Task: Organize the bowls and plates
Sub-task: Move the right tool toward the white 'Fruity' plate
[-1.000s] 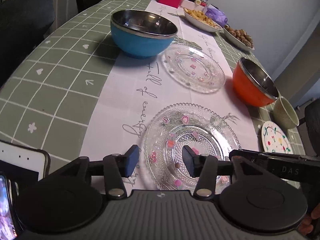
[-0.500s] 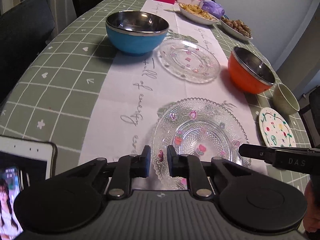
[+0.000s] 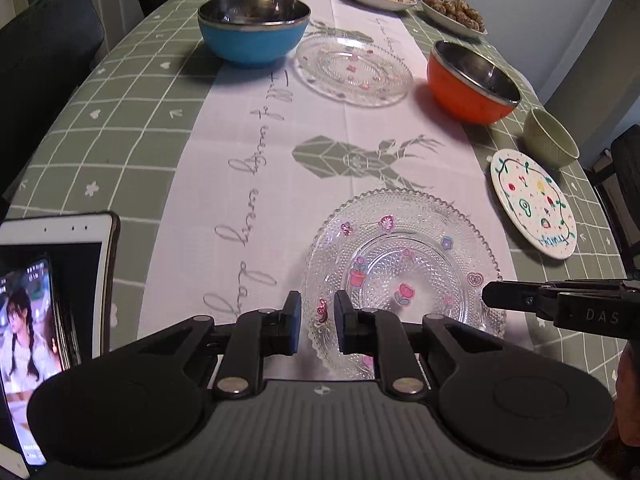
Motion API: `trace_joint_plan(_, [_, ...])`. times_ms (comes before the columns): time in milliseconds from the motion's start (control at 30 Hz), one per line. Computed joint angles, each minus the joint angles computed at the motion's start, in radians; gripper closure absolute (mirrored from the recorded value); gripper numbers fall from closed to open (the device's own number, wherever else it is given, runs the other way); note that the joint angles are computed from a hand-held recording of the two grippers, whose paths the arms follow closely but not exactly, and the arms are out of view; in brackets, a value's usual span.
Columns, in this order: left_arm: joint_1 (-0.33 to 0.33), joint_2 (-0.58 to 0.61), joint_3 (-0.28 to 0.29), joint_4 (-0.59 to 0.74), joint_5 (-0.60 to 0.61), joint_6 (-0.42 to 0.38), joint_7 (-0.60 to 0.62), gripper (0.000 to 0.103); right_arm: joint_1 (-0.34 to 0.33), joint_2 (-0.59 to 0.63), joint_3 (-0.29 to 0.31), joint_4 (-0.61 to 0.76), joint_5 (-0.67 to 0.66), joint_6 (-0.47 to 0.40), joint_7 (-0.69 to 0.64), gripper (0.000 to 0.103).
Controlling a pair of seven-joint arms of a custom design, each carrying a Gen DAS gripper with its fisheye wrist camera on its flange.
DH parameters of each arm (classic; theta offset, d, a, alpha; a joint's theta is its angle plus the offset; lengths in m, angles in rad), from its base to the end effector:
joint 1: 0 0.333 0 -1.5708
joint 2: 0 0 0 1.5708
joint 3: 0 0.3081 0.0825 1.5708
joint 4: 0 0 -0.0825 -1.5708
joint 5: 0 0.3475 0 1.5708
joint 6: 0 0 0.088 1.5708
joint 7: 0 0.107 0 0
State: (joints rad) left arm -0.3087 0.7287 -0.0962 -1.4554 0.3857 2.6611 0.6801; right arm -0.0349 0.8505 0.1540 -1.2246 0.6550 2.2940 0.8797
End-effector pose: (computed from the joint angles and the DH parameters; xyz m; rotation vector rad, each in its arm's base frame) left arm 0.6684 -0.2798 0.3214 -2.1976 1.7485 -0.6406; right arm 0.7388 0.0666 0.3033 -2.0275 1.4152 0.1568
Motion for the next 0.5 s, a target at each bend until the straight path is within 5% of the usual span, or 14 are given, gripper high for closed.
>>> trace_joint_plan(500, [0.001, -0.004, 0.0, -0.026, -0.011, 0.021, -0.02, 0.084, -0.003, -0.007, 0.005, -0.029, 0.007, 0.014, -0.048, 0.095])
